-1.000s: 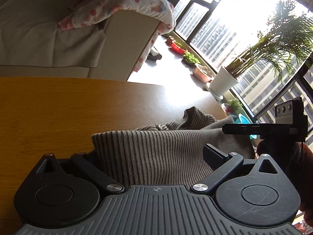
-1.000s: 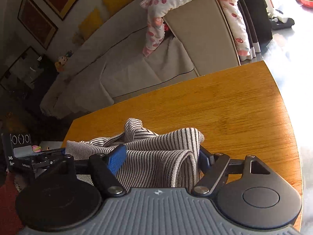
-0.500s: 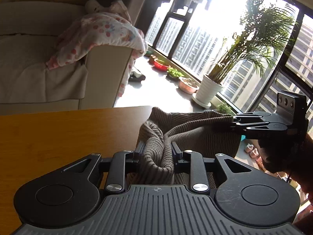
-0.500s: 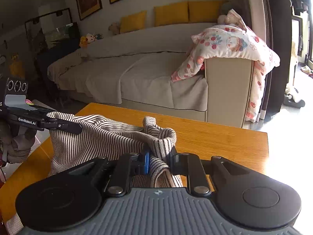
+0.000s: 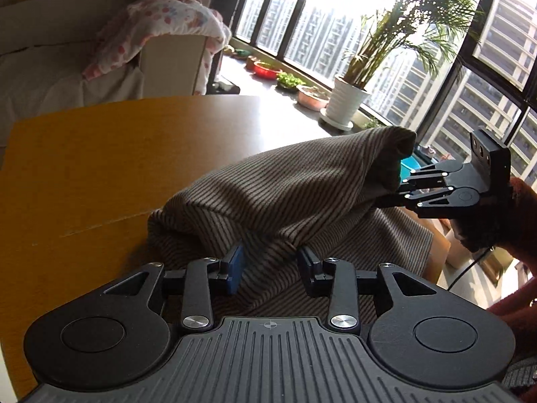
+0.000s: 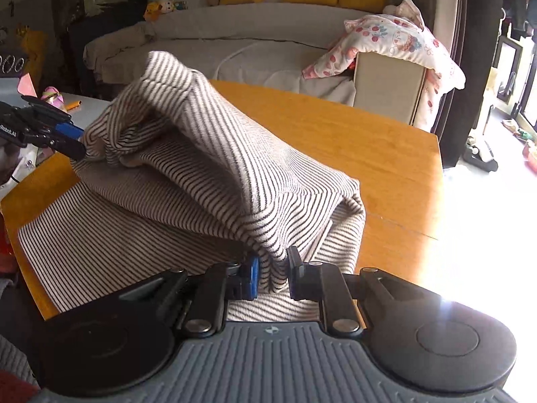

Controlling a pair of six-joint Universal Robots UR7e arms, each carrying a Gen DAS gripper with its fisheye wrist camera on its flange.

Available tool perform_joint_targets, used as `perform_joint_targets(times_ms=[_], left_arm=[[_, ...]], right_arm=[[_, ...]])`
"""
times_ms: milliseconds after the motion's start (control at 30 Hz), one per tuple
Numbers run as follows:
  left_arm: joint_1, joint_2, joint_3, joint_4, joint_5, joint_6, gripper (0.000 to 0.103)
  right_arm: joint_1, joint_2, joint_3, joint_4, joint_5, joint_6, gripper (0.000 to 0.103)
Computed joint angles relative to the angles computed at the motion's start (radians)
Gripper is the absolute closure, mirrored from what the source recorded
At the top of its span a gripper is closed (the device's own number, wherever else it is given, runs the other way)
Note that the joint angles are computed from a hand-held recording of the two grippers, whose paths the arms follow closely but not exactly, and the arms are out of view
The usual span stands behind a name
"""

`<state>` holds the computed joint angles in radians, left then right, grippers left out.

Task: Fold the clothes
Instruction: 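Grasp the hem with the right gripper while the left gripper grasps beside it, lifting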

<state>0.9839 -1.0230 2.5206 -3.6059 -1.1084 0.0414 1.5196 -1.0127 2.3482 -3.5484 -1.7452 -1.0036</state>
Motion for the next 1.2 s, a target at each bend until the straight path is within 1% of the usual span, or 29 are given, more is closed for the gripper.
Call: perform_joint_targets(times_ms=[33,67,100,133,200,233,267,300,333,367,433,500,533,567,633,700,733,767,800,833,900,933,1000,1100,1200], left_arm=[[-0.004,-0.019,0.019,-0.003,0.001,-0.022,0.044],[-0.006,-0.035,0.033,-0.009,0.001,-0.041,0.033],[-0.007,-0.053,0.048,-0.02,-0.009,-0.061,0.025],[-0.005,-0.064,0.058,-0.036,-0.023,-0.078,0.022],[0.009,-0.073,0.063,-0.077,-0.063,-0.13,0.012],[0.018,-0.072,0.059,-0.091,-0.082,-0.161,0.011],[0.032,-0.065,0.046,-0.09,-0.101,-0.189,0.008],[0.047,-0.056,0.029,-0.081,-0.119,-0.213,0.008],[0.056,-0.042,0.013,-0.071,-0.122,-0.23,0.008],[0.06,-0.024,-0.003,-0.059,-0.114,-0.242,0.008],[0.072,0.015,-0.033,-0.035,-0.107,-0.266,0.008],[0.084,0.055,-0.064,-0.009,-0.102,-0.289,0.008],[0.089,0.073,-0.077,-0.008,-0.106,-0.29,0.008],[0.092,0.09,-0.087,-0.015,-0.111,-0.28,0.008],[0.094,0.118,-0.106,-0.029,-0.113,-0.255,0.014],[0.101,0.13,-0.14,0.002,-0.098,-0.231,0.039],[0.105,0.135,-0.159,0.022,-0.089,-0.219,0.044],[0.109,0.141,-0.178,0.042,-0.08,-0.208,0.051],[0.114,0.144,-0.202,0.055,-0.071,-0.187,0.055],[0.118,0.147,-0.23,0.063,-0.06,-0.158,0.057],[0.123,0.153,-0.282,0.068,-0.037,-0.101,0.063],[0.121,0.152,-0.297,0.062,-0.028,-0.084,0.064],[0.12,0.129,-0.308,0.063,-0.044,-0.08,0.065],[0.093,0.086,-0.255,0.031,-0.072,-0.053,0.065],[0.066,0.067,-0.174,-0.007,-0.081,-0.068,0.065]], right_arm=[[-0.007,-0.012,0.014,-0.009,-0.009,0.009,0.087],[-0.017,-0.034,0.028,-0.008,-0.001,0.022,0.085],[-0.029,-0.062,0.042,-0.001,0.016,0.038,0.084],[-0.04,-0.09,0.055,0.006,0.034,0.053,0.082],[-0.061,-0.143,0.069,0.027,0.084,0.105,0.069],[-0.072,-0.164,0.072,0.035,0.122,0.139,0.054],[-0.085,-0.185,0.074,0.041,0.169,0.18,0.041],[-0.096,-0.201,0.073,0.051,0.212,0.219,0.04],[-0.108,-0.209,0.069,0.064,0.255,0.256,0.039],[-0.12,-0.21,0.063,0.072,0.295,0.295,0.036],[-0.127,-0.169,0.042,0.057,0.31,0.344,0.031],[-0.129,-0.12,0.017,0.041,0.31,0.386,0.03],[-0.122,-0.081,0.0,0.028,0.281,0.397,0.03],[-0.112,-0.039,-0.021,0.022,0.246,0.394,0.03],[-0.098,0.028,-0.056,0.018,0.205,0.369,0.03],[-0.088,0.079,-0.076,-0.001,0.196,0.323,0.037],[-0.076,0.102,-0.089,-0.021,0.186,0.301,0.045],[-0.061,0.125,-0.104,-0.048,0.172,0.279,0.052],[-0.049,0.139,-0.125,-0.056,0.165,0.279,0.056],[-0.039,0.147,-0.148,-0.052,0.162,0.293,0.066],[-0.019,0.165,-0.196,-0.045,0.157,0.32,0.069],[-0.01,0.175,-0.22,-0.041,0.154,0.333,0.071],[0.0,0.165,-0.238,-0.03,0.17,0.363,0.073],[0.0,0.125,-0.206,-0.039,0.213,0.344,0.073],[-0.016,0.074,-0.147,-0.025,0.24,0.347,0.073]])
